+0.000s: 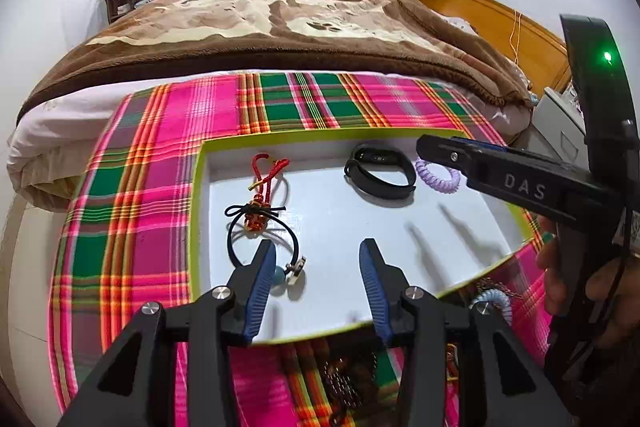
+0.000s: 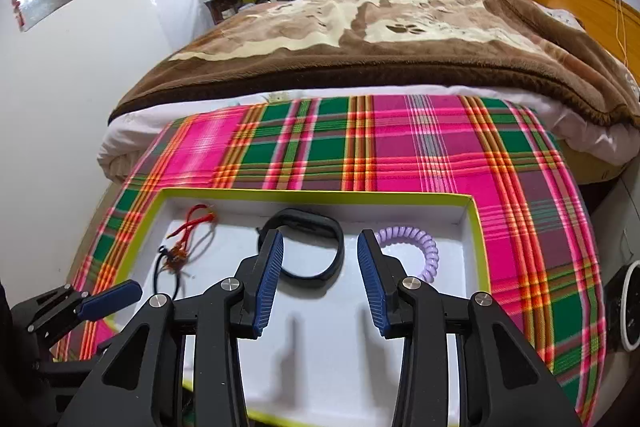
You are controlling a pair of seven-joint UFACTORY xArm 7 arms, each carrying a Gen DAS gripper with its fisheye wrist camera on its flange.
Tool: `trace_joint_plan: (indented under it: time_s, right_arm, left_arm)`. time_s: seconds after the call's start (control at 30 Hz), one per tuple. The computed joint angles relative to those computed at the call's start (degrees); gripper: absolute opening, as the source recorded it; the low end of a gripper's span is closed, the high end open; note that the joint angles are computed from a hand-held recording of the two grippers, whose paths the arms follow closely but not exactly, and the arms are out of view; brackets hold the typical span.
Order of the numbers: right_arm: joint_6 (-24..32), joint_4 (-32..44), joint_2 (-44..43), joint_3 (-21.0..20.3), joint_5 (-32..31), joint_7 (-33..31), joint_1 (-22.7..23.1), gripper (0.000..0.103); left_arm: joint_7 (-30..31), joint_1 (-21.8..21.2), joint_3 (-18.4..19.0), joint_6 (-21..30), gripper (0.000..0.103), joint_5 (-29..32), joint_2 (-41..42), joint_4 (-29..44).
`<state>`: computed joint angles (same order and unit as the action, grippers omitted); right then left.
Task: Organize jewelry
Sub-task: 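Grasp light blue coil with right tool while left tool moves to beaded bracelet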
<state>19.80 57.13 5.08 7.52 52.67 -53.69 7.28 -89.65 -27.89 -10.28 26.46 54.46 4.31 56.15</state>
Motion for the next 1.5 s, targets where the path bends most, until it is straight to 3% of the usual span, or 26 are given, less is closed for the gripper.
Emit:
trace_joint_plan:
  time_s: [0.2,0.57,0.77,0.87,1.23,1.3,1.4,1.5]
  right_arm:
    - [2.54,-4.42,-6.11,-1.81,7.88,-8.03,-0.1,0.04]
    - [8.6,-14.4,-15.32,-9.24,9.87,-13.72,-0.22,0.04]
    - [4.48,-21.39,-19.63,-10.13,6.65,-15.71,1.41,0.04]
    - [5.26,-23.3,-20.53,-11.7,7.37,-15.56,2.39,0.04]
    - [1.53,-24.7,-18.72,-10.73,8.05,-13.45,4.41,0.039]
    - [1.3,-24.6,-18.18,-10.56,7.41,-12.53,4.57,0.029]
    - [0.36,-24.56,-17.5,-10.22,7.02,-11.4,4.81,0.025]
    - [0.45,-24.54,-17.51,-10.49,7.49,-11.83,5.08,0.01]
  left_arm:
    - [-7.89,0.06,-2.17,1.6,0.051,4.12,-5.48,-3.64]
    - [-18.22,2.11,-8.08,2.46,0.053,7.06,-12.56,-10.8]
    - [-21.61,2.27,-10.47,4.05,0.053,7.3,-14.45,-13.37]
    - [-23.16,2.03,-11.22,4.49,0.053,6.91,-15.3,-14.73]
    - [-26.66,3.29,-12.76,1.96,0.053,6.2,-18.12,-19.31]
    - [-26.81,3.58,-12.98,1.55,0.053,6.11,-18.3,-19.74]
    - [-26.88,4.02,-13.17,0.9,0.053,6.04,-18.16,-20.09]
    - [-26.64,4.28,-13.18,0.33,0.053,5.95,-18.49,-20.59]
